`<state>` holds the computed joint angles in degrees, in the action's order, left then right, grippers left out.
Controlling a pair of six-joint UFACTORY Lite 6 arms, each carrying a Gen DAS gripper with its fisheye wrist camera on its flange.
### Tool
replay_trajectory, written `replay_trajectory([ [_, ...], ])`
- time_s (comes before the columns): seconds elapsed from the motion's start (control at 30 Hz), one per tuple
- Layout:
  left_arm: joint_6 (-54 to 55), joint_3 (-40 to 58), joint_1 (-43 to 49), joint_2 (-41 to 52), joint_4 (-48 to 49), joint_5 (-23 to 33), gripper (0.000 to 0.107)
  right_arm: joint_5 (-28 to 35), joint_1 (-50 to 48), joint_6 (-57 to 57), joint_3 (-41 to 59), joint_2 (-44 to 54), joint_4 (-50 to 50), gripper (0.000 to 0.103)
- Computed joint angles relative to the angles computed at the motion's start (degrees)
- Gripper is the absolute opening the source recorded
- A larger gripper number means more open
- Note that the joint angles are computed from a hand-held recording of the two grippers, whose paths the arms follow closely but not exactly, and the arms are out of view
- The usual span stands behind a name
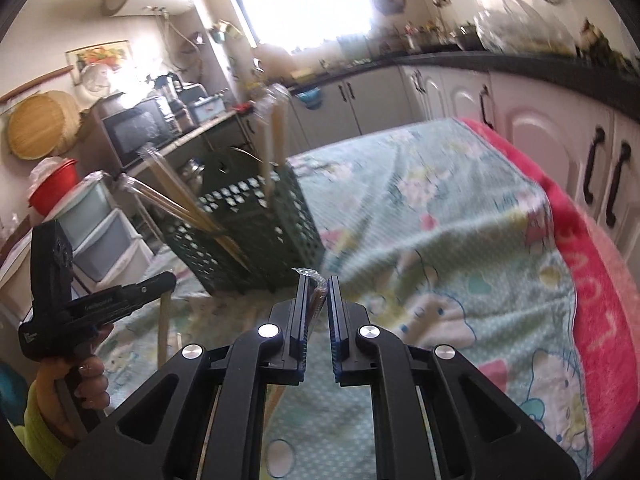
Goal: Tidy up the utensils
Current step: 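Raise the held chopsticks upright and carry both tools over the caddy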
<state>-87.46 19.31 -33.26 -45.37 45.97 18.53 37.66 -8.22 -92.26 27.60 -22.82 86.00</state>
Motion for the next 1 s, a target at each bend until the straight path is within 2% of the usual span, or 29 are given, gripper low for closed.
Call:
replay_trajectory([
  [0.23, -2.8, 3.4, -6.9, -4.4, 3.2, 7.2, 0.003, 0.7, 2.0, 4.1, 0.8, -6.2, -2.5, 0.008],
  [0.57, -5.8, 7.7, -12.2, -5.2, 7.8, 12.5, 0.003, 0.9, 4.9, 8.6, 3.3, -11.1, -4.4, 0.007],
  [1.0, -2.7, 13.2, -10.0, -6.3, 10.0, 16.0, 0.003, -3.6, 13.1, 10.9, 9.6, -11.4, -3.3, 0.007],
])
